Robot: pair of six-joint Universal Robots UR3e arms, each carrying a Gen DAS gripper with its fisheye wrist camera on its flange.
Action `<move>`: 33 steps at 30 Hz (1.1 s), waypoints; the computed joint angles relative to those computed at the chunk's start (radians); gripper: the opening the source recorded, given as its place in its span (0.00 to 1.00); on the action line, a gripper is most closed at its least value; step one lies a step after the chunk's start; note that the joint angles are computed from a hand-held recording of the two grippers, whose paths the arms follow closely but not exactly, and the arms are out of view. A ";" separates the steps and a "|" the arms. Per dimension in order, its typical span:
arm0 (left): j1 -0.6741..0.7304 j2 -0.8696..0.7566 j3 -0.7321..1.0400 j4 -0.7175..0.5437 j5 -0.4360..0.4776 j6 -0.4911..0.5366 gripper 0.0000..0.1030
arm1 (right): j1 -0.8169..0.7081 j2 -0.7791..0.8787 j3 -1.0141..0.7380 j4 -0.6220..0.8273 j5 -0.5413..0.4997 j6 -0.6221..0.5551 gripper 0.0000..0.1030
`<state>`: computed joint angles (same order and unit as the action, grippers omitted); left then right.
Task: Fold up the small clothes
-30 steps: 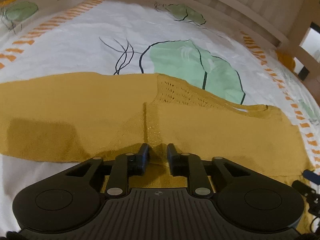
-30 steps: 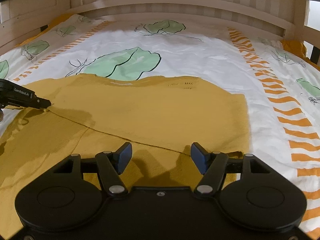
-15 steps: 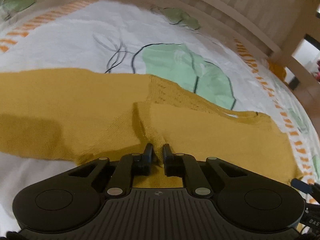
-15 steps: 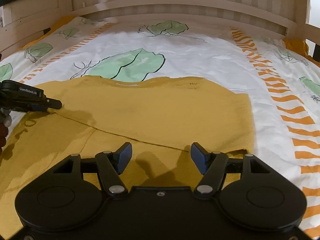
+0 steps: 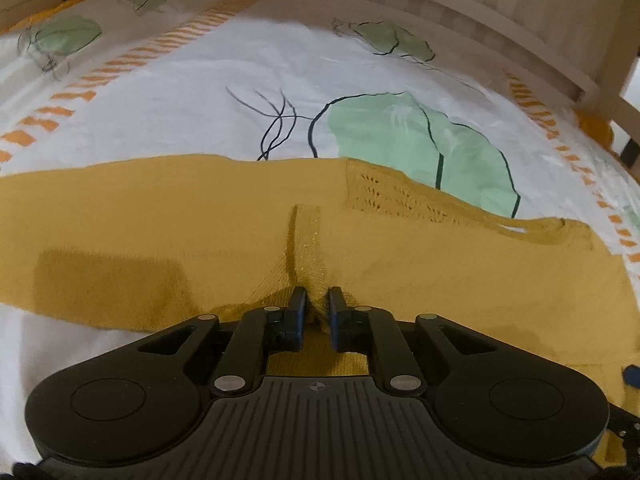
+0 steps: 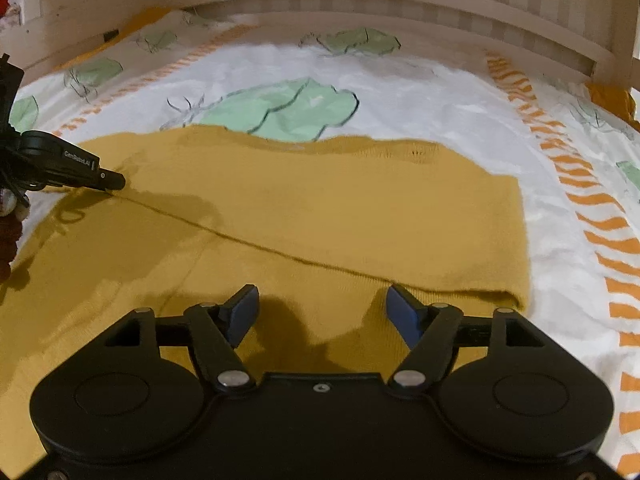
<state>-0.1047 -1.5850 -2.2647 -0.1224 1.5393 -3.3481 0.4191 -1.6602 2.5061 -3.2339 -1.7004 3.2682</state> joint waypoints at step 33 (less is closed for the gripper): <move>0.029 0.219 -0.001 -0.215 0.156 0.032 0.38 | 0.145 0.017 -0.190 0.228 -0.087 0.167 0.91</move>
